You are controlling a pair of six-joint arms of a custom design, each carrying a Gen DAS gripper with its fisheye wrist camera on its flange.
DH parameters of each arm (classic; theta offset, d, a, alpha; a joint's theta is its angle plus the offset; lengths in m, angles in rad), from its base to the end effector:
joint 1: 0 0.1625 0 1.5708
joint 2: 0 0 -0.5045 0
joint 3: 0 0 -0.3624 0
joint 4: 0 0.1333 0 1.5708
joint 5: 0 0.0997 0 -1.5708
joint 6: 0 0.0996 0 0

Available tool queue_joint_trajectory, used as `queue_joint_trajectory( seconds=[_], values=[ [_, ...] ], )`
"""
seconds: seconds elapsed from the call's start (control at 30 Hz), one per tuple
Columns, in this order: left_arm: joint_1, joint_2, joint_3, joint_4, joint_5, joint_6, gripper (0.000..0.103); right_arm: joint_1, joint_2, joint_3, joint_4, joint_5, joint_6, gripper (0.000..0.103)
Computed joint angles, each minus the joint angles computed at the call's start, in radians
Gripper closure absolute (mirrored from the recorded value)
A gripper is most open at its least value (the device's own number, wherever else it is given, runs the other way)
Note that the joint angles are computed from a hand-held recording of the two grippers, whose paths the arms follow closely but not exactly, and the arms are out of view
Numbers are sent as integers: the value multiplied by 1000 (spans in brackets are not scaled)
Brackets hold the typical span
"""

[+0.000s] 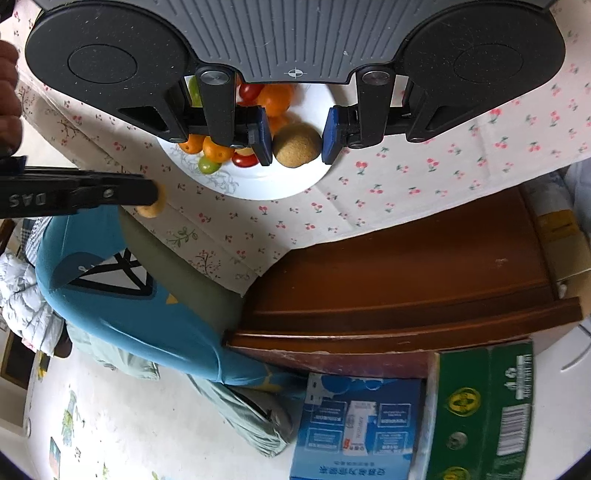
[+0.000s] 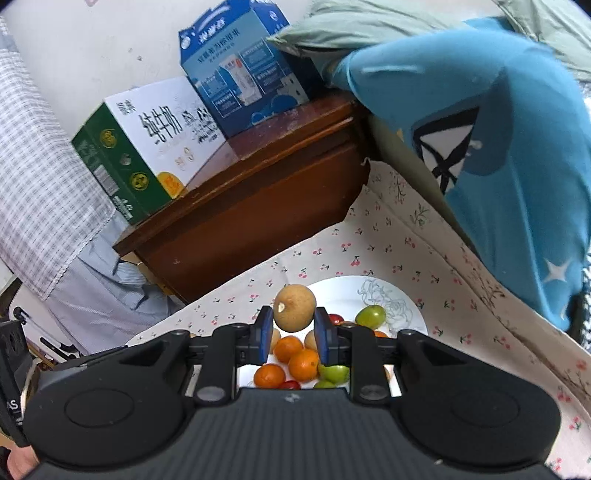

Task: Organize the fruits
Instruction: 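Carry both kiwis over the plate and open both tools to drop them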

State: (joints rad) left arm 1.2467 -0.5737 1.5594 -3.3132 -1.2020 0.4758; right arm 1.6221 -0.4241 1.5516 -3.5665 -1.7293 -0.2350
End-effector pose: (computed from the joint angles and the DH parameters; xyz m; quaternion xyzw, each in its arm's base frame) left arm -0.0817 -0.7745 0.1351 0.2933 0.8678 -0.3492 0.1974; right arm 0.1561 -0.7477 0.0553 0.0961 -0.8999 0.4109 0.1100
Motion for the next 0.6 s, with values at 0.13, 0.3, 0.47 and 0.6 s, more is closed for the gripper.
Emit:
queue_joint_trajectory(
  seconds=[0.13,0.3,0.47,0.6],
  values=[
    [4,34,-57,32,-12,19,77,-6,22,-49,46,-9,-8,79],
    [12,72,-124,77,-21,16,77,-14,47,-108,96,-26,4,79],
    [17,100,-170,118,-20,15,77,-19,72,-158,132,-43,-5,79],
    [21,113,-189,133,-27,20,76,-21,92,-194,150,-70,-5,79]
  ],
)
